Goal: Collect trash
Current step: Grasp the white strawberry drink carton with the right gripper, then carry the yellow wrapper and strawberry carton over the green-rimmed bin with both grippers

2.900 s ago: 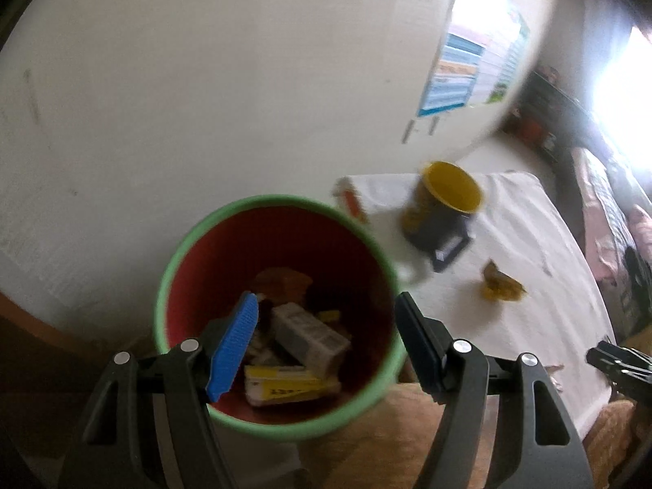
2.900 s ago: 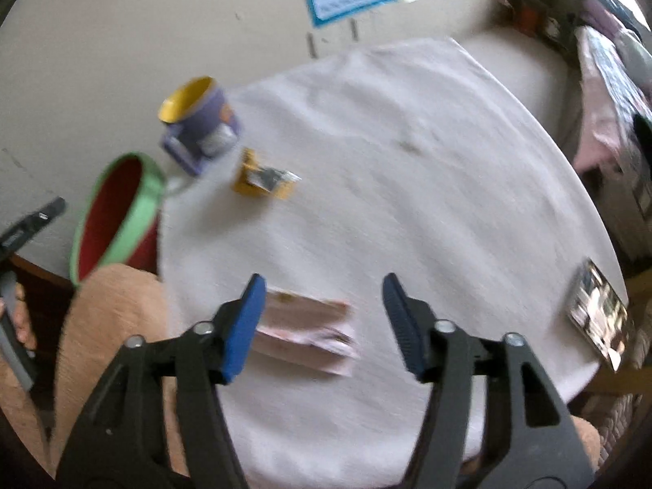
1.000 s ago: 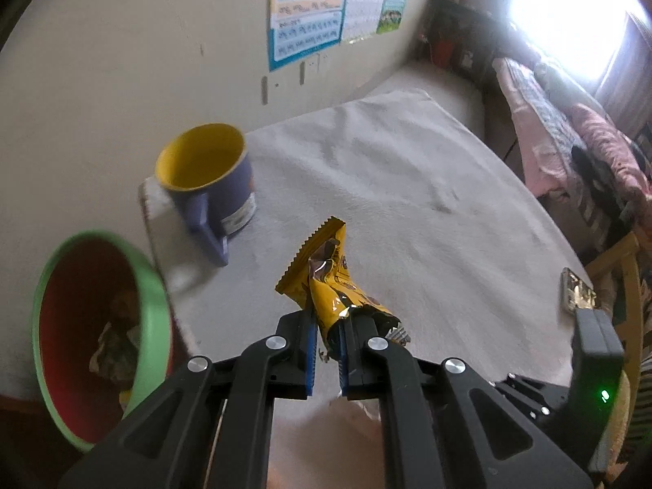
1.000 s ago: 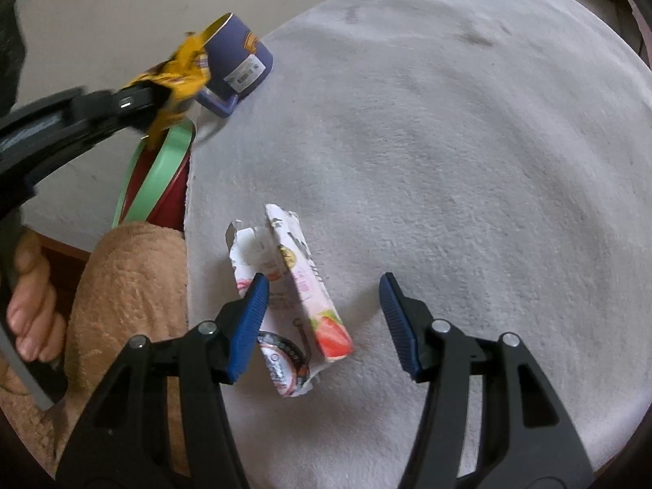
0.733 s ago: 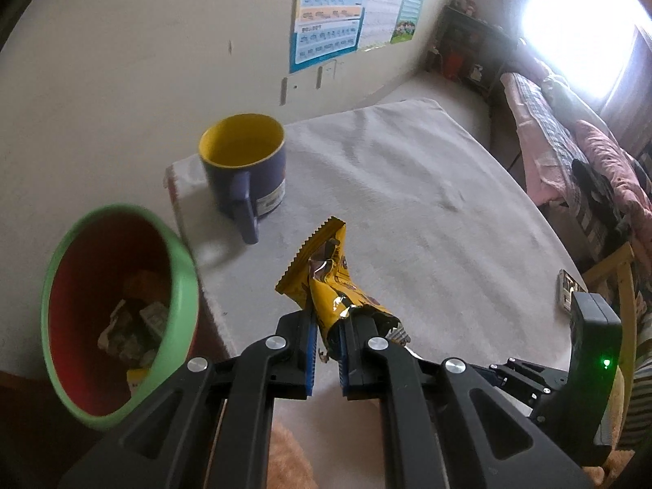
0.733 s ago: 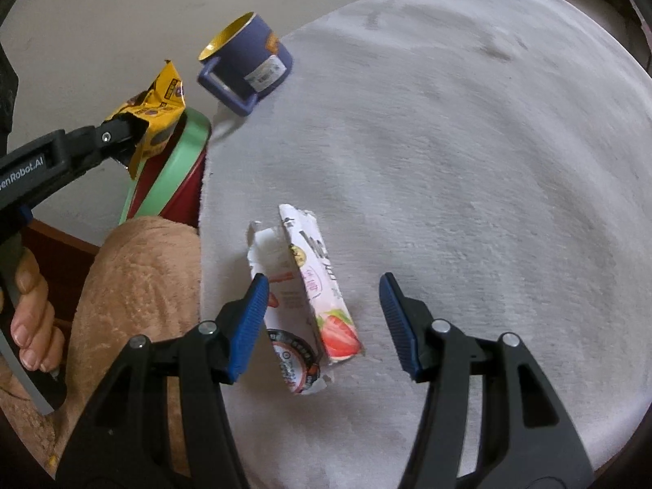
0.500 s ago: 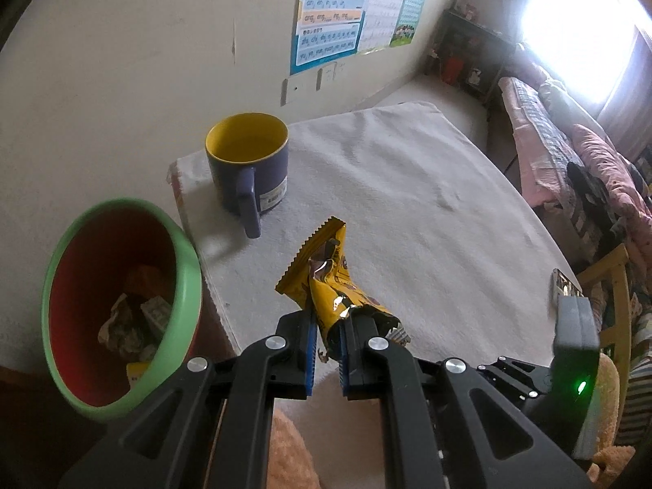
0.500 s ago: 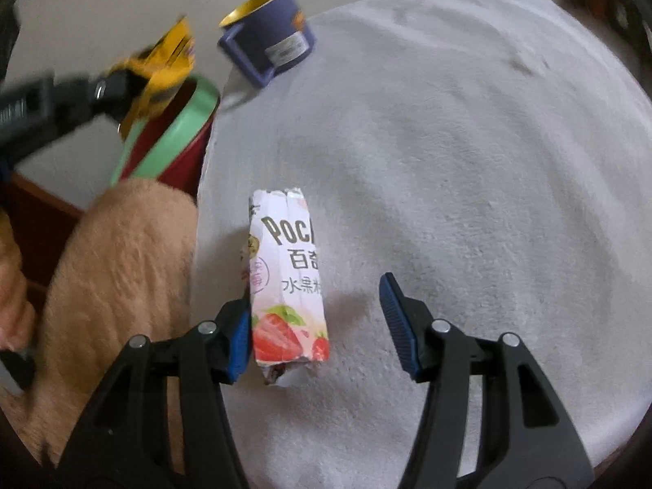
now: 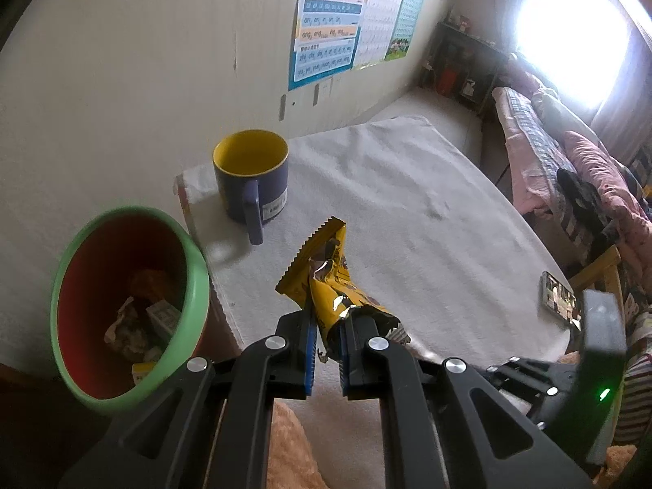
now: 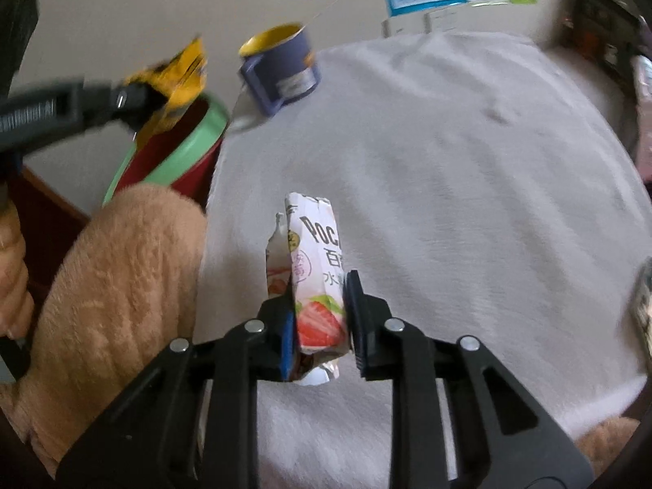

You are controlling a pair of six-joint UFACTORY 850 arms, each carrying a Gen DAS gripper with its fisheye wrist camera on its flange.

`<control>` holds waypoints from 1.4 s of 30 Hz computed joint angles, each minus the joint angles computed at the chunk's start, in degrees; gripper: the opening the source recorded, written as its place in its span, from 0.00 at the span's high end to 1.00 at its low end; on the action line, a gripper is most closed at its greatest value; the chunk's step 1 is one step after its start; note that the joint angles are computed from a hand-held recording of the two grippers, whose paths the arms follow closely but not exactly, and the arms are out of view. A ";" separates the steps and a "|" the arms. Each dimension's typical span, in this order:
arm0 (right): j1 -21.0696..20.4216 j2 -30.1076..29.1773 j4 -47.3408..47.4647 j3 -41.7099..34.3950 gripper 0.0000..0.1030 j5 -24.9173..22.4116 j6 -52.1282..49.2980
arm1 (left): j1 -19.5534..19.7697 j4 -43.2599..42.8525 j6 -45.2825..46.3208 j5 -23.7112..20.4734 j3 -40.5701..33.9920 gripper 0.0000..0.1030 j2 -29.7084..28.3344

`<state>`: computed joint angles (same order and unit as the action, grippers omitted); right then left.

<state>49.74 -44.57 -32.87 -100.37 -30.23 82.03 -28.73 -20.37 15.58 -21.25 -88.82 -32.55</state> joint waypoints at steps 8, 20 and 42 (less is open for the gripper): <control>0.85 5.08 -10.87 4.74 0.78 -4.04 17.51 | -0.09 -0.73 2.58 2.28 1.40 0.94 1.93; 1.48 5.32 -14.40 1.54 0.78 -8.26 23.67 | 1.74 -1.83 4.05 4.51 2.89 0.94 3.52; 1.34 -7.31 -2.95 -21.40 0.78 -11.61 2.76 | 6.31 -1.29 0.81 5.66 5.73 0.94 3.74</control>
<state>51.08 -51.88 -35.82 -121.77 -41.84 84.79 -22.42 -21.67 16.39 -15.59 -83.09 -28.82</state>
